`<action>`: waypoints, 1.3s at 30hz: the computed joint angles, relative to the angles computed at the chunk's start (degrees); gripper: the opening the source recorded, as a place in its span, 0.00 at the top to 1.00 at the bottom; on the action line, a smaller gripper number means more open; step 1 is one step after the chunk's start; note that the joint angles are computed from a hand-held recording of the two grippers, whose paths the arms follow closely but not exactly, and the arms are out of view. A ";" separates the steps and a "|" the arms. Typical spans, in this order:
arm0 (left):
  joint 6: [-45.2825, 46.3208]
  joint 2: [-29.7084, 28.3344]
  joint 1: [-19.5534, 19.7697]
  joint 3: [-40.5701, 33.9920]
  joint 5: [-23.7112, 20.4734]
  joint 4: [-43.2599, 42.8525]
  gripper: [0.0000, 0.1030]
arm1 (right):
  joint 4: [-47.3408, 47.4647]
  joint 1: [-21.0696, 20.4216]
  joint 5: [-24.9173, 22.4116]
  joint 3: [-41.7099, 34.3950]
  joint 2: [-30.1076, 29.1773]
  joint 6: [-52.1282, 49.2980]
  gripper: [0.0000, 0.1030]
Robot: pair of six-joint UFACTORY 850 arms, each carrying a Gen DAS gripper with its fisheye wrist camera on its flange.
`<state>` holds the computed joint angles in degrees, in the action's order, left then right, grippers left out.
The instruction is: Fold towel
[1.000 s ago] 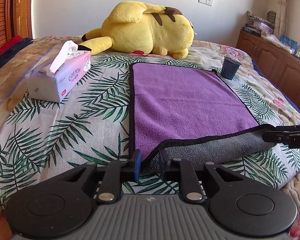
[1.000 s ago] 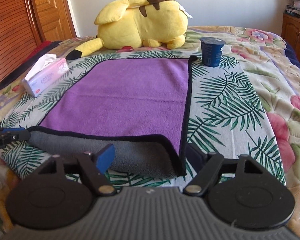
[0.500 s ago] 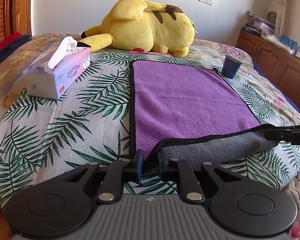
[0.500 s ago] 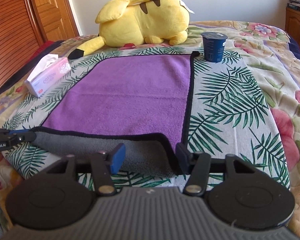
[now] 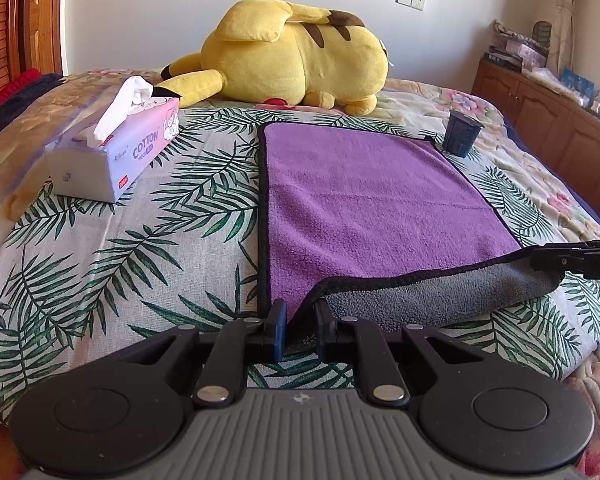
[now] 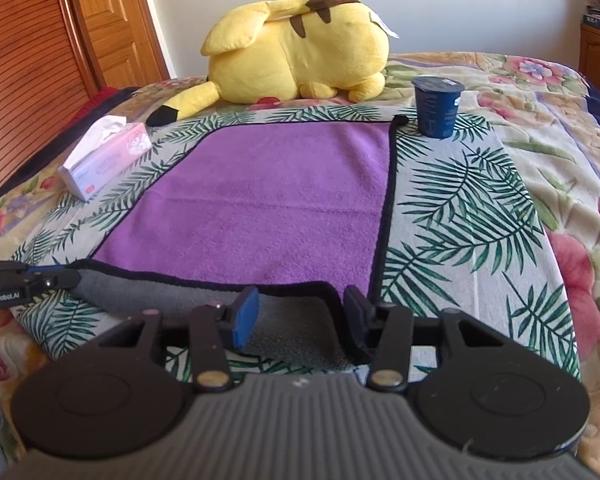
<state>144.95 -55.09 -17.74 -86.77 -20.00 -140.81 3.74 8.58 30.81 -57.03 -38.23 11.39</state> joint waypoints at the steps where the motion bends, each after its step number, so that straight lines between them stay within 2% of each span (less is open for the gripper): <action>1: 0.06 -0.02 -0.01 -0.02 0.02 -0.02 1.00 | -0.18 -0.03 -0.19 -0.14 -0.08 0.11 0.54; 5: 0.19 -0.17 -0.02 -0.22 0.16 0.03 1.00 | -0.67 -0.31 -1.50 -0.77 -0.47 0.39 0.65; 12: 0.04 -0.35 -0.04 -0.40 0.28 0.22 1.00 | -1.90 -1.04 -3.42 -1.57 -1.25 2.37 0.68; 14: 0.09 -0.36 -0.04 -0.37 0.18 0.14 1.00 | -2.61 -1.13 -3.77 -1.59 -1.25 2.79 0.75; 18: 0.09 -0.43 0.00 -0.38 -0.11 -0.03 1.00 | -3.09 -1.12 -4.26 -1.54 -1.14 2.71 0.81; 19: -0.01 -0.43 0.01 -0.38 -0.17 -0.02 1.00 | -3.03 -1.15 -4.18 -1.53 -1.12 2.56 0.88; 20: -0.12 -0.44 0.03 -0.40 -0.24 0.03 1.00 | -2.70 -1.14 -4.10 -1.47 -1.08 2.27 0.91; 23: -0.43 -0.37 0.07 -0.30 -0.45 0.10 1.00 | -0.97 -1.07 -3.96 -1.46 -1.10 0.53 0.96; 39: -0.08 1.23 0.18 1.46 -3.84 -0.34 1.00 | 0.16 -0.88 0.21 -0.04 0.04 -1.14 0.96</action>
<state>144.87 -53.86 -17.56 -85.31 -23.84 -141.15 3.90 7.70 31.02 -57.07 -38.18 10.25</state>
